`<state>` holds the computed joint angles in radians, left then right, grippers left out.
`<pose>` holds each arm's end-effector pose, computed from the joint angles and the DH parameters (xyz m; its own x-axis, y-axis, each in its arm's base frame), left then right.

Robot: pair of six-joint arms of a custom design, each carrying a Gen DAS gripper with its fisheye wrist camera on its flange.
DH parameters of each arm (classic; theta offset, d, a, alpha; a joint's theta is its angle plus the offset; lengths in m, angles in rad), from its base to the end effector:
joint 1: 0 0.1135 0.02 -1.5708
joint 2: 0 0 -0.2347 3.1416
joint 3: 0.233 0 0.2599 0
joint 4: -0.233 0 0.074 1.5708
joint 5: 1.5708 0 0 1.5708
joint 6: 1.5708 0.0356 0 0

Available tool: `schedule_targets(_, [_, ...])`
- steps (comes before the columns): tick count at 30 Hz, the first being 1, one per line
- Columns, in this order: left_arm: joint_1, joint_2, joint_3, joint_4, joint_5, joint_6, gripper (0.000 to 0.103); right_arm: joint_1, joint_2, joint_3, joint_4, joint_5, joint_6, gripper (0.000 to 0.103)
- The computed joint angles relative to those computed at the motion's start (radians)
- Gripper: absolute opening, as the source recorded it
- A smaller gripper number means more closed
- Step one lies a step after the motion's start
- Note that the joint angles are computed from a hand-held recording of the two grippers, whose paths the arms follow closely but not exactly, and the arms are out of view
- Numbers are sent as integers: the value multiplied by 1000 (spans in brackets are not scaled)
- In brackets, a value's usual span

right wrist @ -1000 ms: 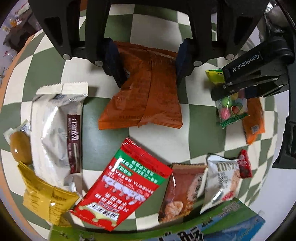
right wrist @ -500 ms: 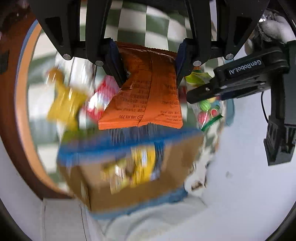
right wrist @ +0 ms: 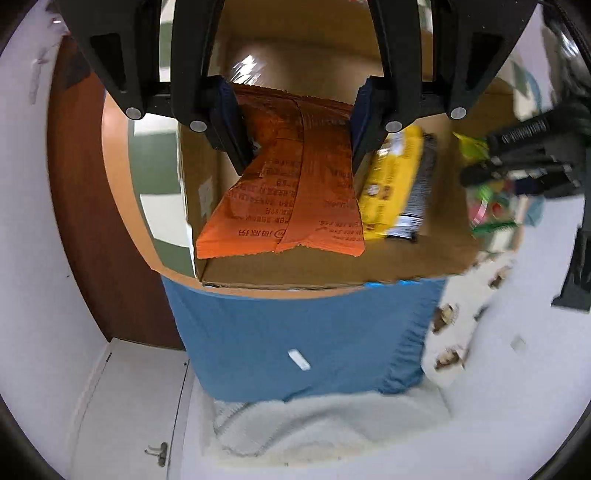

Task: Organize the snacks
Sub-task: 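Carry the candy bag and orange packet into the box and release both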

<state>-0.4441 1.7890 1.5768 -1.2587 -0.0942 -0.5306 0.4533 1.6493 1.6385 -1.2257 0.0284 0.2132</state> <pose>0.3099 -0.1437 0.2391 -0.9871 -0.0882 -0.1334 -0.0930 0.9952 0.0302 0.2952 0.1427 0.3012 -0.9209 -0.2133 -0.3264 -0.2400 0.9698 0.0432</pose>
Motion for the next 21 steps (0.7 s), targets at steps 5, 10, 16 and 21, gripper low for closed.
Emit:
schedule_targets(5, [84, 147, 61, 14, -11, 72, 48, -24, 159, 81, 13, 15, -31, 53])
schedule_targets(10, [142, 244, 106, 23, 7, 104, 50, -46, 261, 130, 16, -7, -25, 59])
schedule_targets(16, [165, 237, 89, 65, 95, 110, 90, -60, 334, 160, 3, -37, -9, 92])
schedule_targets(21, [135, 204, 54, 89, 96, 76, 90, -64, 329, 121, 45, -62, 8, 96])
